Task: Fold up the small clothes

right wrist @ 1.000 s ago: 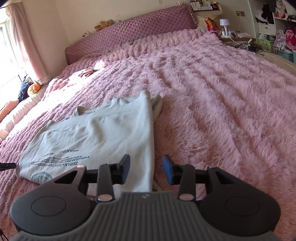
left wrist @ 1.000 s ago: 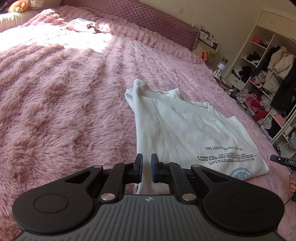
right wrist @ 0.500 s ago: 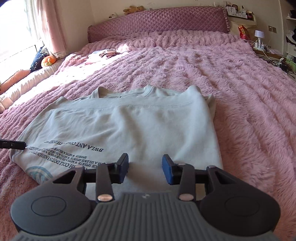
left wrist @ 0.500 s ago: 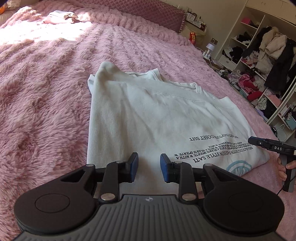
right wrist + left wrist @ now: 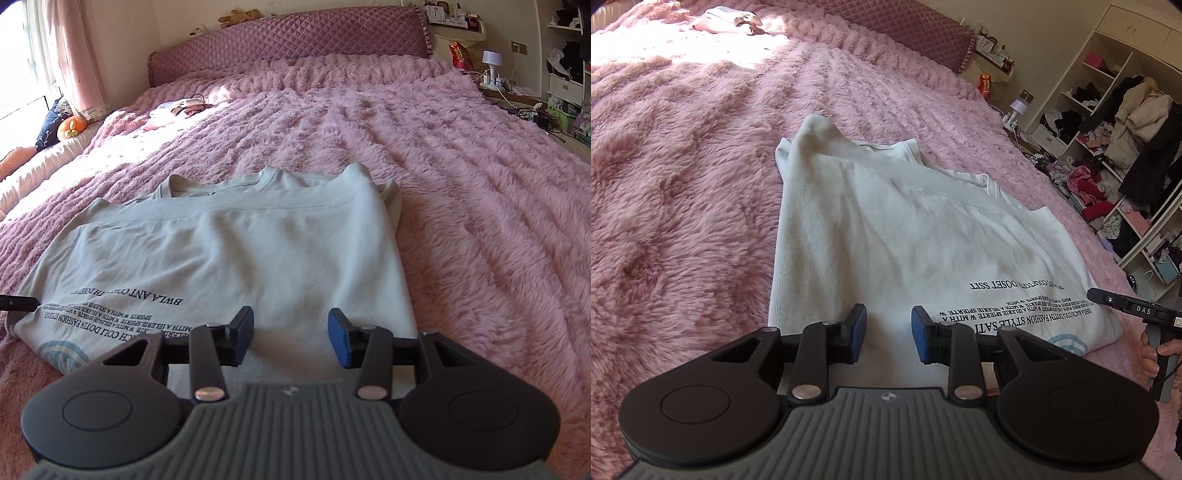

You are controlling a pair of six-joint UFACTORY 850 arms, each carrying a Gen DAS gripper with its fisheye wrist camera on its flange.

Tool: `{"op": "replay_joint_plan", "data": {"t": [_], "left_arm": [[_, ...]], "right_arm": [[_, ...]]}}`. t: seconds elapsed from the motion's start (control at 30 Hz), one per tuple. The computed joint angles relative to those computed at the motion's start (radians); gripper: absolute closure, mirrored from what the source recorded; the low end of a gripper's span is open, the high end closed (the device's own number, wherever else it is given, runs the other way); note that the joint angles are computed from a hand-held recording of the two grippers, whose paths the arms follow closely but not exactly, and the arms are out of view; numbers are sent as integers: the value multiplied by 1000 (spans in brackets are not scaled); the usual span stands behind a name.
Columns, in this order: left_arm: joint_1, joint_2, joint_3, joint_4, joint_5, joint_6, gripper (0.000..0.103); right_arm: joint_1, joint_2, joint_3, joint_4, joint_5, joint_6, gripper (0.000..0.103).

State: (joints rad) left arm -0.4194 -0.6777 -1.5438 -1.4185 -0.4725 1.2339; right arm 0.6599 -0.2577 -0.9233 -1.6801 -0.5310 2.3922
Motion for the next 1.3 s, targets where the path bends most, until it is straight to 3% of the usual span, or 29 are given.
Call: {"op": "replay_joint_plan", "data": {"t": [0.07, 0.13, 0.17, 0.2, 0.3, 0.4, 0.53, 0.73, 0.87, 0.97, 1.3], "left_arm": [[-5, 15, 12, -37, 16, 33, 56], [-7, 30, 29, -95, 22, 85, 48], [-7, 33, 32, -114, 18, 100, 48], [-6, 35, 33, -121, 9, 103, 48], [-5, 39, 35, -143, 3, 110, 48], [-1, 47, 46, -217, 3, 158, 46], [8, 37, 38, -274, -21, 177, 43], [19, -3, 7, -237, -40, 110, 43], [30, -14, 10, -269, -69, 130, 43], [34, -18, 7, -271, -84, 126, 43], [33, 0, 20, -294, -80, 121, 43]], "right_arm": [[7, -8, -31, 57, -11, -65, 54], [17, -42, -103, 164, -48, -202, 22], [29, -65, -141, 186, -93, -239, 20], [40, -88, -178, 185, -139, -257, 21], [29, -143, -283, 162, -126, -292, 21], [5, -241, -445, 269, -144, -415, 21], [-31, -435, -729, 426, -218, -634, 21], [-67, -736, -1169, 638, -363, -973, 21], [-79, -889, -1390, 721, -453, -1166, 21], [-78, -882, -1364, 735, -444, -1168, 21], [6, -568, -844, 591, -293, -894, 21]]}}
